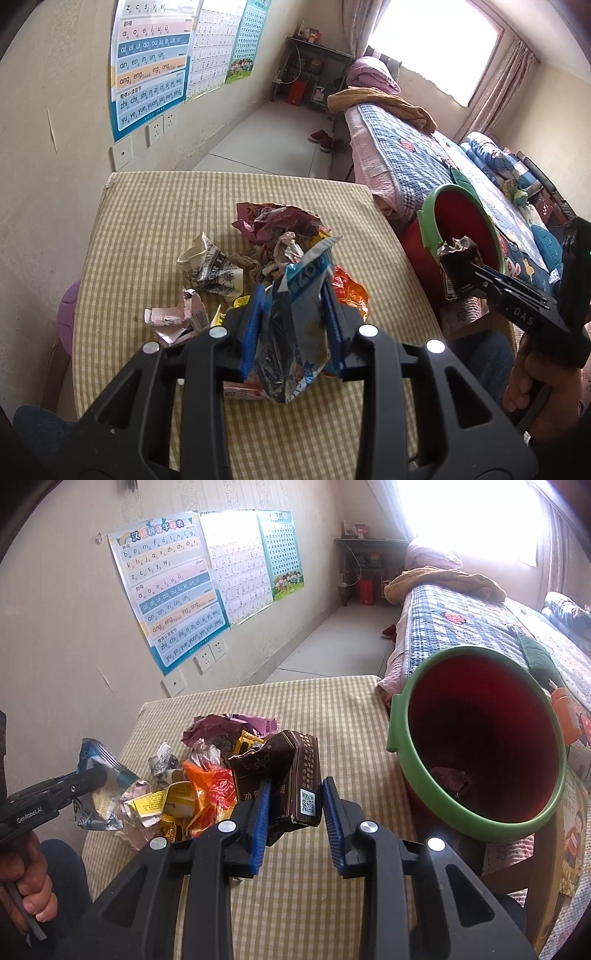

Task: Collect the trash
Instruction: 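Carry the chocolate box and blue wrapper over the red bin and release both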

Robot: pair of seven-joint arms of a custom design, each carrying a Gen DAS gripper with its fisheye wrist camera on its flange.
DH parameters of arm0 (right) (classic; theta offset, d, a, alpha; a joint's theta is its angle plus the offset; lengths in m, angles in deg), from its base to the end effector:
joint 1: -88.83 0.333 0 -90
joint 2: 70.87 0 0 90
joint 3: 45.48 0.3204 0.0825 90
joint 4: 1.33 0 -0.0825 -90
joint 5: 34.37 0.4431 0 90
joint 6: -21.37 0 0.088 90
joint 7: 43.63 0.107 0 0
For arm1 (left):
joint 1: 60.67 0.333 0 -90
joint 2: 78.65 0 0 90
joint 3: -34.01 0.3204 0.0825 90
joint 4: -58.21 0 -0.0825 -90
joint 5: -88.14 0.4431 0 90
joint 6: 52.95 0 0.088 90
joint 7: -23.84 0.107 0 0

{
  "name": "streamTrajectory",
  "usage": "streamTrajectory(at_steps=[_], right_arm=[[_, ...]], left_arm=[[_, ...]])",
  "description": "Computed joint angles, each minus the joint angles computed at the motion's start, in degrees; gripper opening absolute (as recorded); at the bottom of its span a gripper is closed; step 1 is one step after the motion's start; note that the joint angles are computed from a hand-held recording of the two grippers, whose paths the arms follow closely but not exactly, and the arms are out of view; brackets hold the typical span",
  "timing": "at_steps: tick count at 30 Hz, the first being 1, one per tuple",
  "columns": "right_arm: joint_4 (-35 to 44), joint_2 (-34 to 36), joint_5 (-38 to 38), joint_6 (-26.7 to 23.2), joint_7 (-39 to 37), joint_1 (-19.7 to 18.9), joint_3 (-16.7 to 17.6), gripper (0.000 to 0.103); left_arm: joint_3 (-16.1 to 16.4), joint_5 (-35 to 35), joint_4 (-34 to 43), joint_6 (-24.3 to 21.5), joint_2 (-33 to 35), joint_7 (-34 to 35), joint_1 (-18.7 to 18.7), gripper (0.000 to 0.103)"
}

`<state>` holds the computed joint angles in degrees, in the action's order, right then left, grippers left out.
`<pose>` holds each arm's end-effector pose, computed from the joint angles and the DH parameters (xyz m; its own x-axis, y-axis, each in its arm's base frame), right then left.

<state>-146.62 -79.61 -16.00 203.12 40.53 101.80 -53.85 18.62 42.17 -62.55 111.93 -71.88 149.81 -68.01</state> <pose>0.5328 0.0139 0.3796 -0.0797 -0.9825 -0.1683 -0.7053 0.1749 -0.6870 0.6122 -0.2087 0.3929 -0.3777 -0.8849 0.2724 -0.7616 0.1295 -0.6350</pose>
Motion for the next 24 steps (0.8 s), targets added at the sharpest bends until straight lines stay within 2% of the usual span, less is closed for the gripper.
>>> streamTrajectory(at_steps=[5,9,24], right_arm=[[-0.81,-1.75,-1.87,0.77,1.21,-2.7,0.35,0.027],[-1.56,-2.78,-5.12,1.08,3.91,-6.77,2.19,0.027],[-3.14,-4.67,-12.61,1.98,10.14,-16.55,3.72,0.027]], left_arm=[[-1.09,0.46,2.22,-0.08,1.28,-0.31,-0.95,0.03],[-2.18,0.85,4.5,-0.64,2.87,-0.4,-1.4,0.03],[-6.74,5.16,13.55,-1.62,9.27,-1.01,-3.18,0.03]])
